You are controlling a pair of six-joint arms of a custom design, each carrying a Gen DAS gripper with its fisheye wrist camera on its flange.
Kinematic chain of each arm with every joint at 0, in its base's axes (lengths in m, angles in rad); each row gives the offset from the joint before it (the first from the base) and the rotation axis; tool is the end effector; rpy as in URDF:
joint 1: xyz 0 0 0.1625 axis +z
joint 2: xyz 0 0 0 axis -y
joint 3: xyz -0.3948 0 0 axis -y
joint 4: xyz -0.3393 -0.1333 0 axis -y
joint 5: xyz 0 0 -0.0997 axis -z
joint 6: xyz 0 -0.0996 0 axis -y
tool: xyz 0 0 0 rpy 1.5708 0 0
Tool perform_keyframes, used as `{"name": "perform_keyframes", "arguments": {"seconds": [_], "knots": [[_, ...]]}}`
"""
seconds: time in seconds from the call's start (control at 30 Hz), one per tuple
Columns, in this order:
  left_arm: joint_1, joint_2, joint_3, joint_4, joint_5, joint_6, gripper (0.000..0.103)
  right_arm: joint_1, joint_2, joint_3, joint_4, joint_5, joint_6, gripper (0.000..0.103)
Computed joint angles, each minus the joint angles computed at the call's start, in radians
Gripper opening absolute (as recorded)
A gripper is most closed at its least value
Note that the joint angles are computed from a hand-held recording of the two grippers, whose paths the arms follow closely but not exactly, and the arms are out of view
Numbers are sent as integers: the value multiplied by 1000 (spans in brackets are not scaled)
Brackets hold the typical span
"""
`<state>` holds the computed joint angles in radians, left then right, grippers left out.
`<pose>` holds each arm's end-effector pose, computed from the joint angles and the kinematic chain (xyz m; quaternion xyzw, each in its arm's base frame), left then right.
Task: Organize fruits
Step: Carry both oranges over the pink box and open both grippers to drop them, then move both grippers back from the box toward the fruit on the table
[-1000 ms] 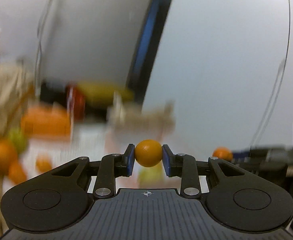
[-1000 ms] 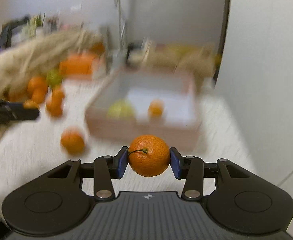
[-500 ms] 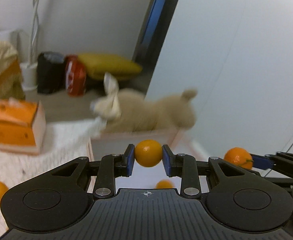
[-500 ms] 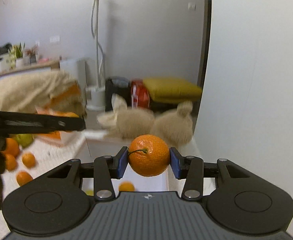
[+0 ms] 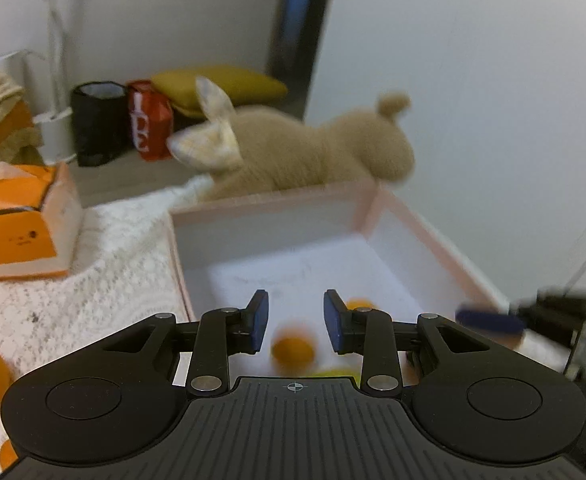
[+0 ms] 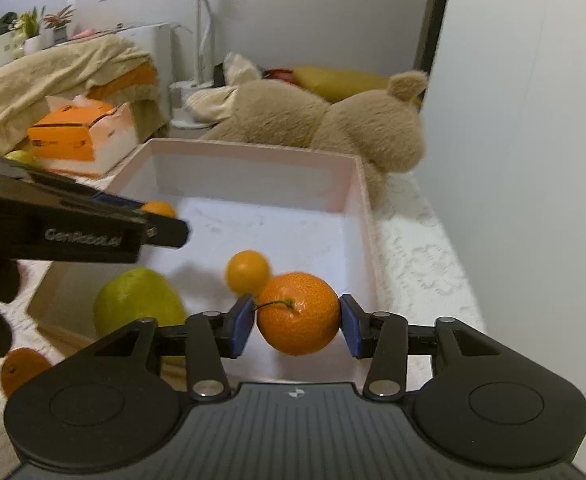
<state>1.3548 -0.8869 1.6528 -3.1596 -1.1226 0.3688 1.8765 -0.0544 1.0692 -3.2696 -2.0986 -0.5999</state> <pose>0.0379 -0.6508 0.2454 0.1725 0.8813 -0.3733 0.2328 0.2914 -0.6472 -0.1079 0.3192 -0.8561 0.2842 0.2905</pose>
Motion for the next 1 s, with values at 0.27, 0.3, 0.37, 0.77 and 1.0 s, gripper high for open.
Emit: {"name": "perform_keyframes", "arguments": {"seconds": [0.27, 0.3, 0.37, 0.77, 1.0], "knots": [[3, -57, 71, -70, -13, -2, 35, 19, -8, 28, -62, -9, -25, 60], [8, -74, 96, -99, -29, -7, 35, 22, -13, 37, -70, -9, -21, 60], [28, -126, 169, -174, -75, -15, 34, 31, -25, 57, -82, -2, -15, 60], [156, -361, 441, -480, 34, -59, 34, 123, -47, 115, -81, 102, -76, 72], [172, -401, 454, -385, 36, -69, 34, 168, 48, -49, 156, 171, -21, 72]]}}
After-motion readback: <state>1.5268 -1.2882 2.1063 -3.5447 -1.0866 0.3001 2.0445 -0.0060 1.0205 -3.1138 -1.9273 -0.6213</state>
